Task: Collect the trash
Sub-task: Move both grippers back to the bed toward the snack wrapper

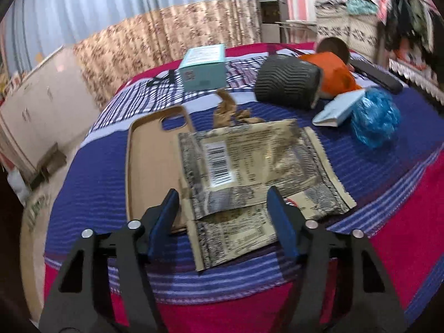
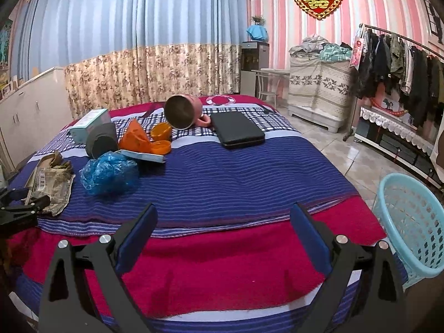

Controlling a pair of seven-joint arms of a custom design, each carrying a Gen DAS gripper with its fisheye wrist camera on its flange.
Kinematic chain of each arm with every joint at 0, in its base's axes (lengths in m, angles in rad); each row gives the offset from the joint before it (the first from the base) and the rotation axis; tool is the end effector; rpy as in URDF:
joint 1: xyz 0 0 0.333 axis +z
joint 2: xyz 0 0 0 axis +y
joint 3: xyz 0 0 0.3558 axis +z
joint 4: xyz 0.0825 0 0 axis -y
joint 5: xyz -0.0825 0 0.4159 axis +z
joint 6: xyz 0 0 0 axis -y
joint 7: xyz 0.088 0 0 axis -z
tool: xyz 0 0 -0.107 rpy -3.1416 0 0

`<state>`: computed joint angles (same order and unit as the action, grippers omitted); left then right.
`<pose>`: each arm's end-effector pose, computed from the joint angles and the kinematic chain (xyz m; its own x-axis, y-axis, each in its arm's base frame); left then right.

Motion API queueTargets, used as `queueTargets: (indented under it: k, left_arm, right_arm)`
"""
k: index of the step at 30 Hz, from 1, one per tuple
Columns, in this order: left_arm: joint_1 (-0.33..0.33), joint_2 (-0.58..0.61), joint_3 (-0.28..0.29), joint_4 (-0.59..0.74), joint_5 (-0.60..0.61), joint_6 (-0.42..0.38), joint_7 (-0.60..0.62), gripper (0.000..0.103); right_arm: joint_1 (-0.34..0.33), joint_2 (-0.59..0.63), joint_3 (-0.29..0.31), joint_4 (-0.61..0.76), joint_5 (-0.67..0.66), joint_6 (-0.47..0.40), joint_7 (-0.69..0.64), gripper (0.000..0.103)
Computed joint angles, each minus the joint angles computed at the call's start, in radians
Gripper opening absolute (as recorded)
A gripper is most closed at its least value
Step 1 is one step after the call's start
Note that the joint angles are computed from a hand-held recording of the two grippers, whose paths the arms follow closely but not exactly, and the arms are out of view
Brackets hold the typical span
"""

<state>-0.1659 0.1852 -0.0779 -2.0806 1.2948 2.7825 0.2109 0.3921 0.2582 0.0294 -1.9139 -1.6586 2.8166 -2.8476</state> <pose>0.5988 -0.1917 0.3909 0.0604 -0.9837 -0.1695 -0.6937 0.0808 -0.7157 0.5869 0.3155 0.4123 0.0412 -0.9991 -0.0066 -0.5151 -0.0156 -0.8570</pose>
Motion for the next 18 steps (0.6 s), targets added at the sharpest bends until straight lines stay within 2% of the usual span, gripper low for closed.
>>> queueTargets:
  k: [2,5,12,17,18]
  left_arm:
    - [0.009,0.005,0.000,0.004,-0.034,0.020,0.023,0.062]
    - [0.029,0.008,0.013,-0.002,-0.088,0.098,0.035,0.063]
    - [0.037,0.010,0.044,-0.019,-0.189,0.209,0.087,0.062]
    - [0.050,0.020,0.060,-0.039,-0.323,0.312,0.188,0.027]
    - [0.059,0.020,0.052,-0.046,-0.368,0.324,0.225,0.022]
  right_arm:
    - [0.002,0.008,0.001,0.010,0.007,0.004,-0.011,0.094]
    - [0.007,0.018,0.001,0.025,0.017,0.013,-0.031,0.094]
    - [0.026,0.052,-0.009,0.077,0.054,0.040,-0.091,0.094]
    - [0.053,0.084,-0.022,0.122,0.099,0.049,-0.164,0.094]
    - [0.057,0.091,-0.025,0.131,0.111,0.056,-0.177,0.094]
